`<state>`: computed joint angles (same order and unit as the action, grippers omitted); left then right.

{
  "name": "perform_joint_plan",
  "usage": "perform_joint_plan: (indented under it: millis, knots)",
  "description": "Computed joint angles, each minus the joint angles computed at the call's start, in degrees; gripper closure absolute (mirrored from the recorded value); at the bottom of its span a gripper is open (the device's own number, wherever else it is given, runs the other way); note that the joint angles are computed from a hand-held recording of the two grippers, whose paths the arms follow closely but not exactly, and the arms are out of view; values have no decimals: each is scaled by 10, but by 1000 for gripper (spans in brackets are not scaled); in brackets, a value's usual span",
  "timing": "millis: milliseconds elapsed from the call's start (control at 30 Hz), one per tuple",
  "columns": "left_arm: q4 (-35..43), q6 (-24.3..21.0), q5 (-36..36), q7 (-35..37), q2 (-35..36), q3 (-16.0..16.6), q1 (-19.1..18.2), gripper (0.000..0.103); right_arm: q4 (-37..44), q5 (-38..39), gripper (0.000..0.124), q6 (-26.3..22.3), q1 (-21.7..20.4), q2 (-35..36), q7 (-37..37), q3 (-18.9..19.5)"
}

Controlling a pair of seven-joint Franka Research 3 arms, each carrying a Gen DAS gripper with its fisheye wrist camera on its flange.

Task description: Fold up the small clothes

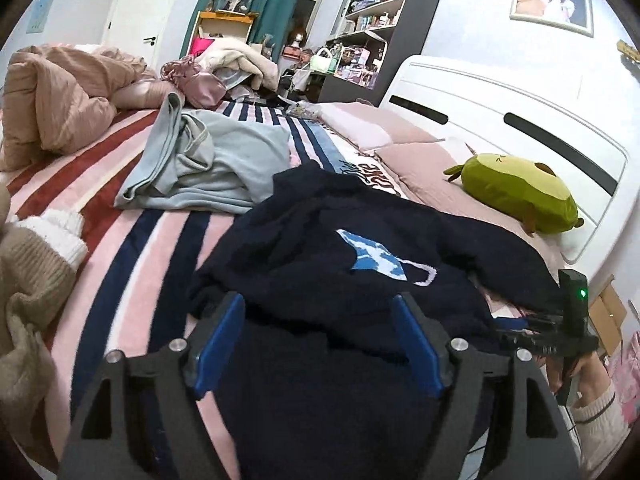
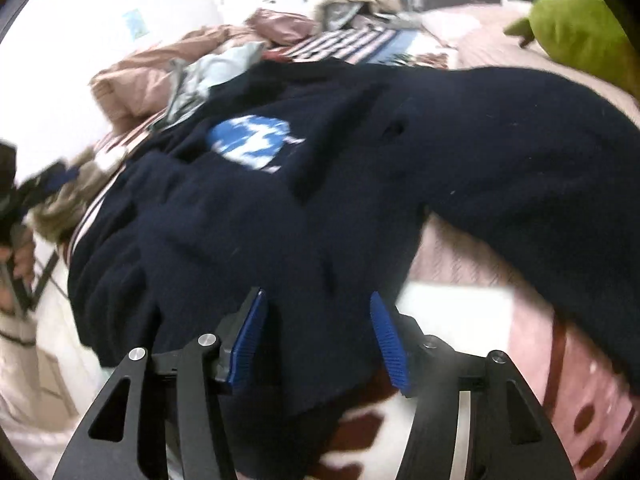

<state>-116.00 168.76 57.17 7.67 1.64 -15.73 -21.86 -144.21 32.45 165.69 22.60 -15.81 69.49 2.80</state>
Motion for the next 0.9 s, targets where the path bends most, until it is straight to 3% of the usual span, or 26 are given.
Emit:
perform_joint_plan:
  millis: [100,167,200,233,267,333,467,633,733,800,867,900]
  knots:
    - [4,-5,-23,22,8,-4,-5,30,-14,-48,73,23,-8,-9,8,27]
    - [5,-6,-30,29,11,-5,-10,30,-12,-49,73,22,7,-5,-7,17]
    - [7,-11,-28,27,12,-5,-13,30,-6,-25,82,17,19,1,-30,7]
    - [6,-14,-23,21,11,-5,-16,30,0,-38,101,12,10,7,-17,15]
    - [6,-18,-20,17,10,-5,-18,30,-2,-91,112,24,-18,12,26,41]
    - [1,-26,-21,17,6,-5,-20,30,-17,-135,116,45,-38,3,59,57]
    - [-8,-38,-33,28,0,-9,-20,30,-62,-139,118,87,-32,-51,104,49]
    - [-11,-37,-56,41,6,-8,-16,30,-101,-111,118,74,2,-102,113,14]
    - [-6,-41,-65,47,13,-7,-19,30,-108,-95,118,54,9,-103,119,5]
    - [-2,-41,-66,45,16,-6,-21,30,-112,-68,117,67,35,-98,109,-16]
    - [1,-41,-63,38,17,-4,-23,30,-115,-38,111,75,62,-102,92,-40]
    - [2,-40,-58,33,16,-3,-24,30,-115,-30,96,80,64,-105,88,-44]
